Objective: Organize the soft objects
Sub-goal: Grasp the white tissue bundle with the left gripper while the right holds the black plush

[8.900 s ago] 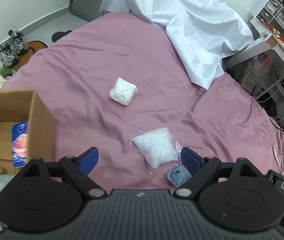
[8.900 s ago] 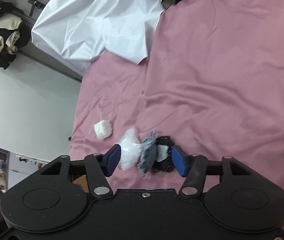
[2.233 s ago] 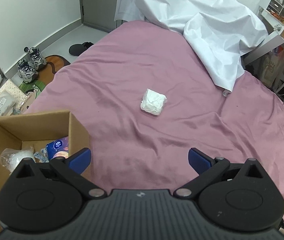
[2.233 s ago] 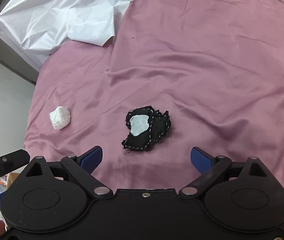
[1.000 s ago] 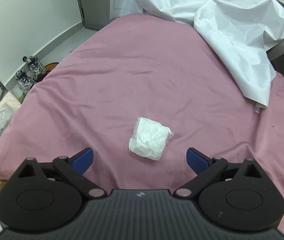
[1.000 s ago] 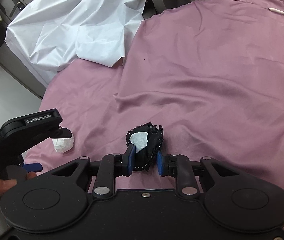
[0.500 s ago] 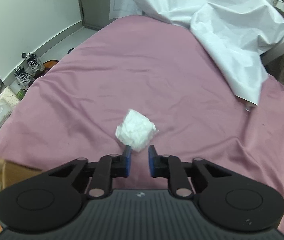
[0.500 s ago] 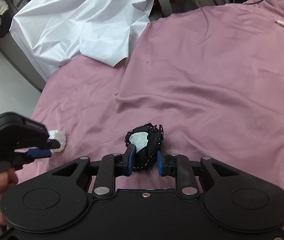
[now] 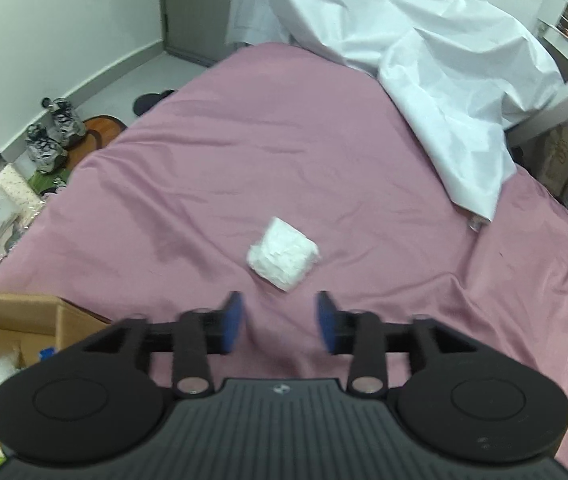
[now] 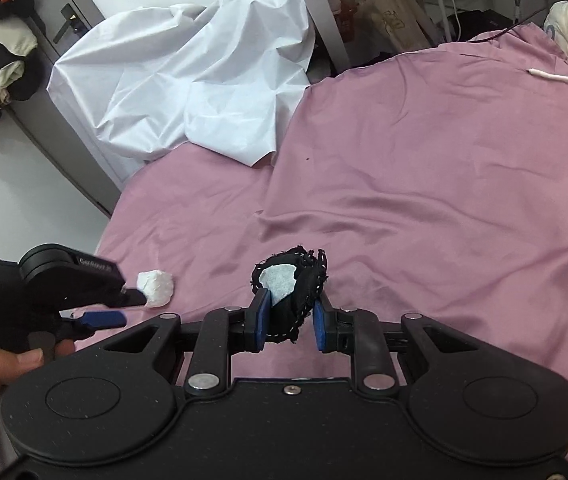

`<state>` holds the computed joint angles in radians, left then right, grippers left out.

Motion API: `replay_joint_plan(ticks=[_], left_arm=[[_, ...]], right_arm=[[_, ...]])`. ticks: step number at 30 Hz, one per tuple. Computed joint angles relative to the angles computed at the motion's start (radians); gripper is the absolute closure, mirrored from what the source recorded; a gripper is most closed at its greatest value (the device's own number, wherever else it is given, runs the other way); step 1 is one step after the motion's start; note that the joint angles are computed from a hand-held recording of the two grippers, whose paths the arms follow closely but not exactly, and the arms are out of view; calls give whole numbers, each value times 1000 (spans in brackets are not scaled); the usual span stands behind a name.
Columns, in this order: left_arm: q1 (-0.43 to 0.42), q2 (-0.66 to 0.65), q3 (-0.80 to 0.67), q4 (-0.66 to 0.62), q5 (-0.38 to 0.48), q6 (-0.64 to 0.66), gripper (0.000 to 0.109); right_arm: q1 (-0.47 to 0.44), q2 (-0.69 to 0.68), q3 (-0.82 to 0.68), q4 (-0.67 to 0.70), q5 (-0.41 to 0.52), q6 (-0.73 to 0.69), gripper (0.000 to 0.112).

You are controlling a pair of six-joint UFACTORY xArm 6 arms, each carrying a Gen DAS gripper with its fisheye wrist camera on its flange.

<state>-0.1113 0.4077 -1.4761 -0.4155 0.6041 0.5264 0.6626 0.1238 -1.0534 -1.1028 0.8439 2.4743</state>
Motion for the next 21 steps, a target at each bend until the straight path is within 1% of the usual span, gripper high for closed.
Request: replay_joint_plan(ticks=[1,2,5,7,11,14,16,21], left_arm=[[2,2,-2,-6,-10,3,52],[4,5,-6,-7,-16,4,49],[7,29,-39,-17,-13,14,42],[4,54,-68,-10,-16,5,42],[-2,117,-141,-19,12,1,41],[-12,161,-179,15,11,-19,41],[-19,184,-200,13,19,-8,41],[-40,210,-205,53,-24,20,41]], right_arm=[[-2,4,-4,1,1,-8,90],[-5,7,-7,2,3,-16,90],[-16,15,-11,5,-1,-15,90],[-24,24,-15,3,-10,-13,90],[-38,38,-17,-8,-34,1,90],[-59,49,-14,-11,-63,14,90],[-69,60,-17,-9,-76,14,90],[-108,101,-32,1,-137,10,90]])
